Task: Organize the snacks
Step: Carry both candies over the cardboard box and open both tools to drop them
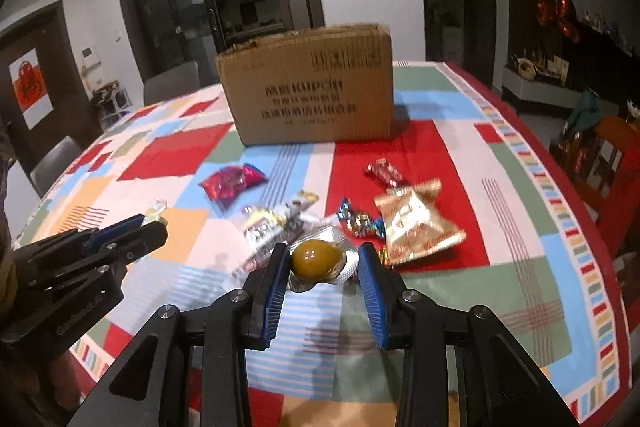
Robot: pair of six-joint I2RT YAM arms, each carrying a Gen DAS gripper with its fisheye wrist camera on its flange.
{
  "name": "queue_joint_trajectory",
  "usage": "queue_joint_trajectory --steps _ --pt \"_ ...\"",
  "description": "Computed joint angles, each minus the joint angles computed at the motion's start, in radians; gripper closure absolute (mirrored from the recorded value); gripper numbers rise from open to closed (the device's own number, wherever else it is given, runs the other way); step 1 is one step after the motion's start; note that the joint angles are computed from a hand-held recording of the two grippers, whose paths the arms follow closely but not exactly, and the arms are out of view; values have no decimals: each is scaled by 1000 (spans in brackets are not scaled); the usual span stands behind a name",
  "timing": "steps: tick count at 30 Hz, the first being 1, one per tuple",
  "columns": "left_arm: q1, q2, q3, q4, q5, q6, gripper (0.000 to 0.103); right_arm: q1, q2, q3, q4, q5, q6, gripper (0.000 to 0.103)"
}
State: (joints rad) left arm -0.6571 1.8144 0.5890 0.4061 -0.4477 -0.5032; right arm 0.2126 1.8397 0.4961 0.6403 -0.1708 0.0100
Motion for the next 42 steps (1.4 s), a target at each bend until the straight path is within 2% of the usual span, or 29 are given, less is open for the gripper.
queue_joint_trajectory --steps 6,13,26,34,42 --pt "21 -60 43 -38 1 57 84 -3 -49 46 -38 -31 -9 66" --pt "98 -93 125 -61 53 138 84 2 -70 137 -54 -40 3 66" --pt "238 -71 370 -170 142 295 84 10 1 443 -163 -33 5 66" --pt "331 32 623 -344 288 334 84 2 114 721 -338 -57 0 66" --pt "393 204 978 -604 374 348 84 -1 252 1043 -578 -63 -24 66"
